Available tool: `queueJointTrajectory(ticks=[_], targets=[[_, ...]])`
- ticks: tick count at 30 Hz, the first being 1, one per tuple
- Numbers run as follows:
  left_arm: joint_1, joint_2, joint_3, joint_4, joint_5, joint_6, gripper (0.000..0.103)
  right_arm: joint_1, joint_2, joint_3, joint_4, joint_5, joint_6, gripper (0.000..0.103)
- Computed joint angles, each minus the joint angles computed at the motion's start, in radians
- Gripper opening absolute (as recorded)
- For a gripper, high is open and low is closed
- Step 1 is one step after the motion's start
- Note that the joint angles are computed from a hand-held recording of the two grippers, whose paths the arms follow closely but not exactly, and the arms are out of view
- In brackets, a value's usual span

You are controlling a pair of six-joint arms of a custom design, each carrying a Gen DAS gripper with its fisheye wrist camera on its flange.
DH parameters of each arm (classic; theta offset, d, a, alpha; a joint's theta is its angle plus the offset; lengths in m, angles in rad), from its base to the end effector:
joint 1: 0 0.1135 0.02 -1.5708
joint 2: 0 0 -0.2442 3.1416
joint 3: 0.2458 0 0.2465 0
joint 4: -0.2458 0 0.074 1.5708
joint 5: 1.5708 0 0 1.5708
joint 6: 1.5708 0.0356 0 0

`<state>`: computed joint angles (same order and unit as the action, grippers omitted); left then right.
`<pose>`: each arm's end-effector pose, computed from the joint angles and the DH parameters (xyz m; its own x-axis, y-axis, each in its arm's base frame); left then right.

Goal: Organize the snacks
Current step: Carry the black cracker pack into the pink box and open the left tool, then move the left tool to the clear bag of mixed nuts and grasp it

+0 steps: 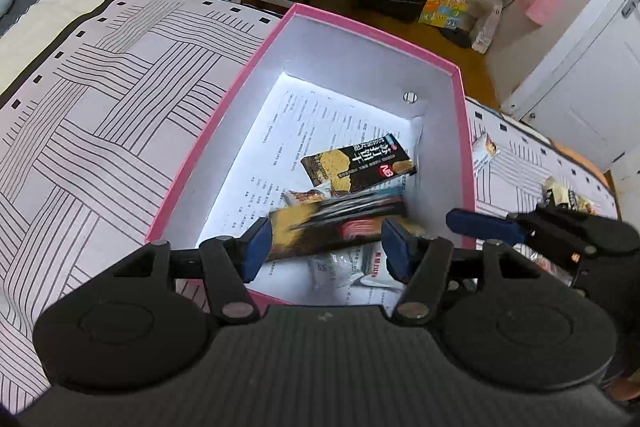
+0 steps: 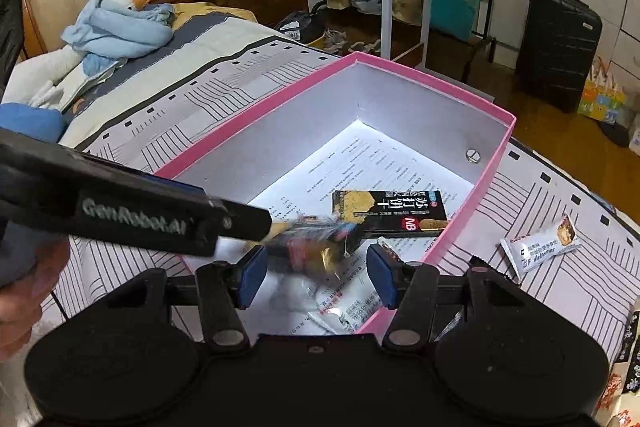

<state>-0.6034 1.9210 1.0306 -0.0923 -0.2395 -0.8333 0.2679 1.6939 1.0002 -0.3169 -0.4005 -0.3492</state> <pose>0.3021 -0.1979 0.1044 -0.7885 -0.3299 -0.5191 -0.2092 0.9375 -0.2779 0.3135 0.1004 0.1586 -0.6159 -0.4958 -0.6123 -0.6963 0.7062 0.1285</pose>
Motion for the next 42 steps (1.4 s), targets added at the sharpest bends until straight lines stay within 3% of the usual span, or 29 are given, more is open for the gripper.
queueJointTrajectory(ticks=[6,17,23,29,34,37,42], targets=[[-0.020,-0.029,-0.017,0.013,0.013,-0.001,0.060,-0.019,-0.057,-0.015,-0.048,-0.001,-0.026,0.062],[-0.141,-0.144,0.042,-0.131,-0.044,0.083,0.060,-0.130,-0.276,-0.049,-0.244,0.009,-0.103,0.066],[-0.207,-0.132,0.138,-0.154,0.012,0.173,0.060,-0.354,-0.409,-0.038,-0.423,-0.119,-0.240,0.068],[-0.243,0.026,0.347,-0.197,0.122,0.257,0.058,-0.606,-0.408,-0.024,-0.534,-0.227,-0.386,0.069],[-0.262,0.242,0.565,-0.204,0.176,0.308,0.056,-0.733,-0.283,-0.032,-0.549,-0.258,-0.438,0.069],[-0.278,0.389,0.670,-0.144,0.168,0.333,0.056,-0.788,-0.187,-0.063,-0.517,-0.269,-0.454,0.069],[-0.273,0.635,0.911,-0.201,0.243,0.284,0.053,-0.802,-0.069,-0.143,-0.354,-0.213,-0.411,0.069]])
